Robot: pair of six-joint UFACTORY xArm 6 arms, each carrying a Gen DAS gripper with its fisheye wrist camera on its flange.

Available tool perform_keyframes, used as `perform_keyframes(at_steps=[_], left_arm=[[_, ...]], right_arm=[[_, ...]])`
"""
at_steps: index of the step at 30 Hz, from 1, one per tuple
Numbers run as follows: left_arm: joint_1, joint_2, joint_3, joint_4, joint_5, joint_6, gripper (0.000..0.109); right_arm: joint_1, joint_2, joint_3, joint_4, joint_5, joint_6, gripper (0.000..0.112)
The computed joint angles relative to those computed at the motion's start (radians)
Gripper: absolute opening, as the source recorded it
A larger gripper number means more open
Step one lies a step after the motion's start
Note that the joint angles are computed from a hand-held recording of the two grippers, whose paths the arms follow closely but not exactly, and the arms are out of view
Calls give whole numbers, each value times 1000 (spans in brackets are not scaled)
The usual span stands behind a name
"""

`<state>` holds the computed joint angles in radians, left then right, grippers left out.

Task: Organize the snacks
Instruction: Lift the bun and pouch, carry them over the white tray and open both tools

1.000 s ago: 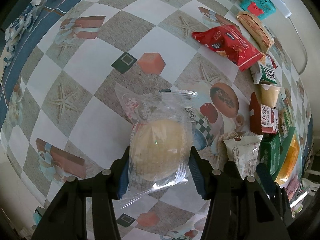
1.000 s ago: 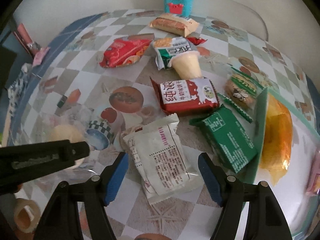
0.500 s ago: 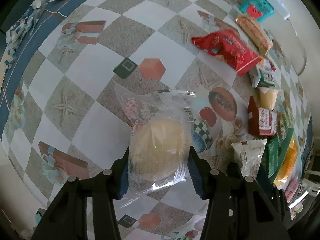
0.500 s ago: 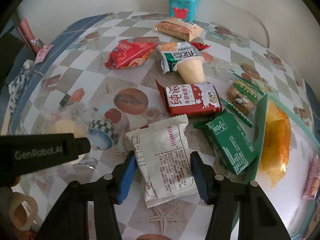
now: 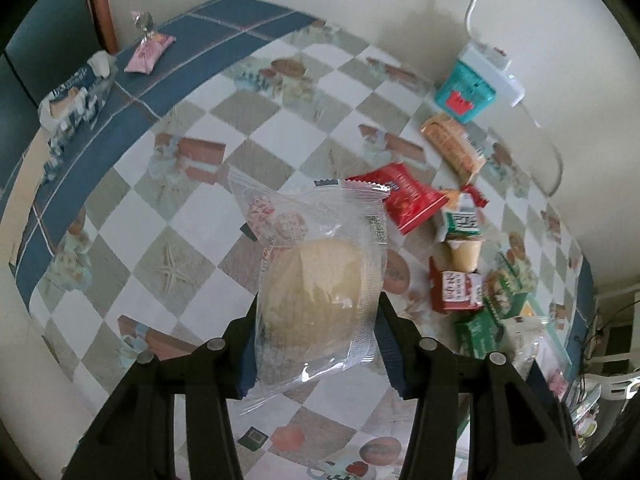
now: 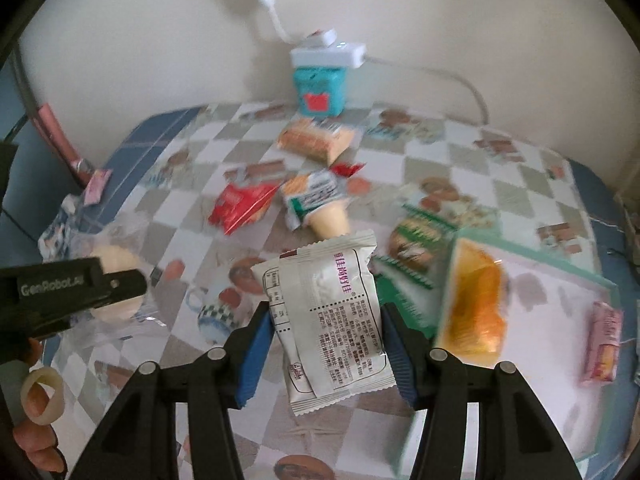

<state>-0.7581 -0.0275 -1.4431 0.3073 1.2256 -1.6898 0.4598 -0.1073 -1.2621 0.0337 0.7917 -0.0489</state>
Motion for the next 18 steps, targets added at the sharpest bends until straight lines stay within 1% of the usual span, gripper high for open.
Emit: perform_keyframes(at_steps=[4,10,13,18], left_arm=[[-16,0,-28,34,23,2,53],[-47,83,-150,68,57,21,53],[-66,135,-228,76,76,45,53],[-103,260,-407,85,115,128,53]], right_arm=[[-46,-19,-11,-11,-3,37,57],[-148,-54,-26,-52,-5,112,57],[-211,-75,-30,-80,-6,159,57],[-309,-104,-40,-124,10,218,57]])
